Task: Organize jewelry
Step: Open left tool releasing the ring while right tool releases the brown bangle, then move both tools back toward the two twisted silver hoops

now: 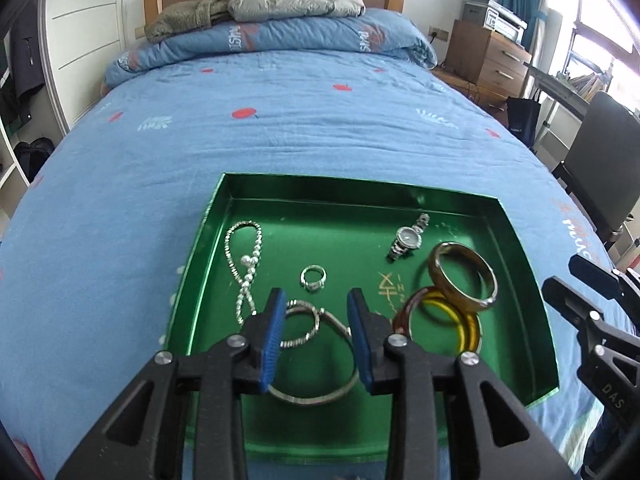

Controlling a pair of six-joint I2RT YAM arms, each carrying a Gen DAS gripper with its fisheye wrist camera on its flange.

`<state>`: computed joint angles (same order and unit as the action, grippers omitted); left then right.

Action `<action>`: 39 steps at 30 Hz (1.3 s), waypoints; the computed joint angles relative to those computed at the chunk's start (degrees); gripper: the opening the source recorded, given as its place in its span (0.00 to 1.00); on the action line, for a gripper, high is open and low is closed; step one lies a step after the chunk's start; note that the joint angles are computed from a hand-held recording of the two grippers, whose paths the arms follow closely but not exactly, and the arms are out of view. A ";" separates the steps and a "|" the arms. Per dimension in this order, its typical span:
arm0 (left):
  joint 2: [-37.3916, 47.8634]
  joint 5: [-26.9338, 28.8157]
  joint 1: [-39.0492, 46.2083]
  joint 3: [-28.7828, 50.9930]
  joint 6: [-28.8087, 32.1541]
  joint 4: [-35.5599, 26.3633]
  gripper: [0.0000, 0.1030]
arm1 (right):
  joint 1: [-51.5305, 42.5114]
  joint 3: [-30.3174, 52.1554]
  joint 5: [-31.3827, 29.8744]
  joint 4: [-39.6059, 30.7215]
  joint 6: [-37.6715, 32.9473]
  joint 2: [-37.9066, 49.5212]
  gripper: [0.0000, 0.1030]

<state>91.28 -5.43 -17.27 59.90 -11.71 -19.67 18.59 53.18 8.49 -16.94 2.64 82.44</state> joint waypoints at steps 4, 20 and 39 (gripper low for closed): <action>-7.24 -1.32 -1.67 -3.87 0.31 -1.75 0.30 | 3.41 -4.47 2.54 -2.65 2.12 -9.22 0.47; -34.28 -11.21 -15.44 -14.25 -4.22 -14.02 0.30 | 17.25 -8.36 13.34 -19.26 8.93 -32.06 0.49; -54.21 -39.96 -54.76 -12.45 -44.15 -59.34 0.30 | 47.07 -7.32 32.90 -47.07 36.30 -48.36 0.50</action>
